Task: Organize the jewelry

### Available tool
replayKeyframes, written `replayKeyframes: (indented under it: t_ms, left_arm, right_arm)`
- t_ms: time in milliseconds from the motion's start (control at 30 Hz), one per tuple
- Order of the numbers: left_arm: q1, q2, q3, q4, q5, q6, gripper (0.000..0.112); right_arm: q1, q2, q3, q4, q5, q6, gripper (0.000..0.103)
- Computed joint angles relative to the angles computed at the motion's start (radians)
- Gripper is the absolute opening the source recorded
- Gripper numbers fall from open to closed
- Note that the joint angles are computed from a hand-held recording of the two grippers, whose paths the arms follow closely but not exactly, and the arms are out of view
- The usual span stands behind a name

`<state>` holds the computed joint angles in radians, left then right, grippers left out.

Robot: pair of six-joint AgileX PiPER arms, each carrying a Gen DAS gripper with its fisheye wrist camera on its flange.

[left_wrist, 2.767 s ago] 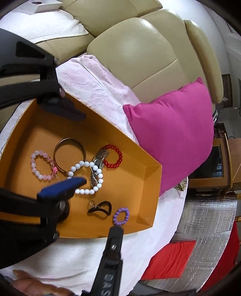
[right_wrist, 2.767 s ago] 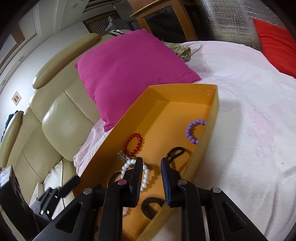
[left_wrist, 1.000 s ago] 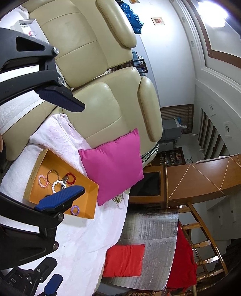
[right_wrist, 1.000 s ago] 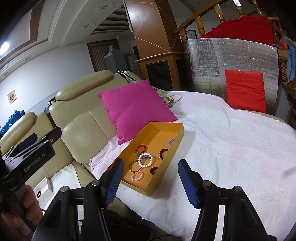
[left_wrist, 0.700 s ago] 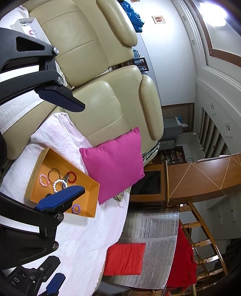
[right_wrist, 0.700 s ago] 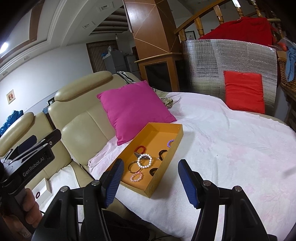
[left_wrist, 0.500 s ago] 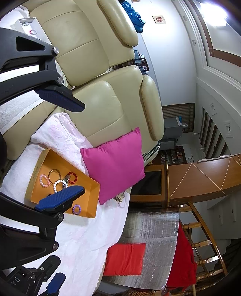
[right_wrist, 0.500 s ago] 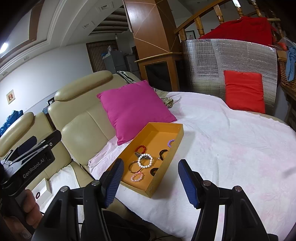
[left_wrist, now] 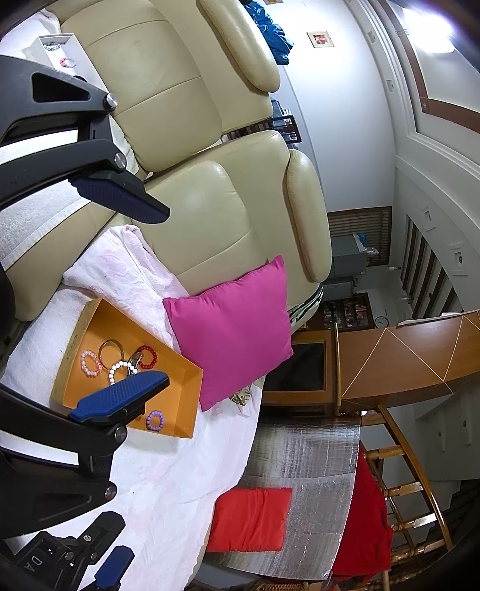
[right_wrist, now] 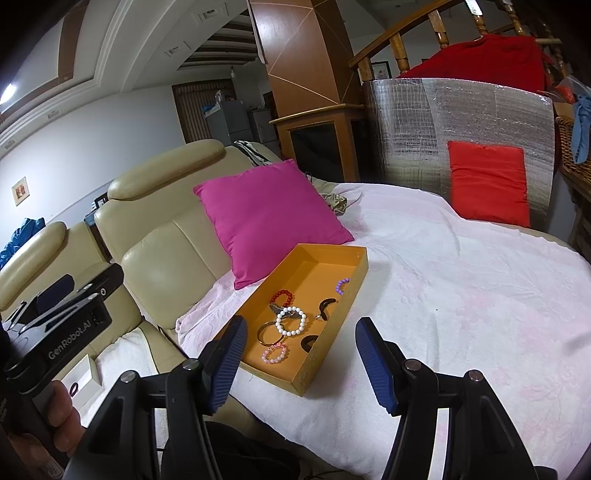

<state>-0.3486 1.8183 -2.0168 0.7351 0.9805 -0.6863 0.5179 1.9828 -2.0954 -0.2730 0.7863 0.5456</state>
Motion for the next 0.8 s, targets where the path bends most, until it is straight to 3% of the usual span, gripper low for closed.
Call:
replayKeyframes:
  t_ms: [167,800]
  left_arm:
    - [0.006,0.023,-0.024,-0.013,0.008,0.013,0.082]
    - [0.038,0.068,-0.063,-0.036,0.020,0.031,0.082]
  right_arm:
    - [-0.009,0.015,-0.015,0.015,-0.001,-0.015,0.065]
    - [-0.014,0.201,-0.312,0.080,0.116,-0.074,0.065]
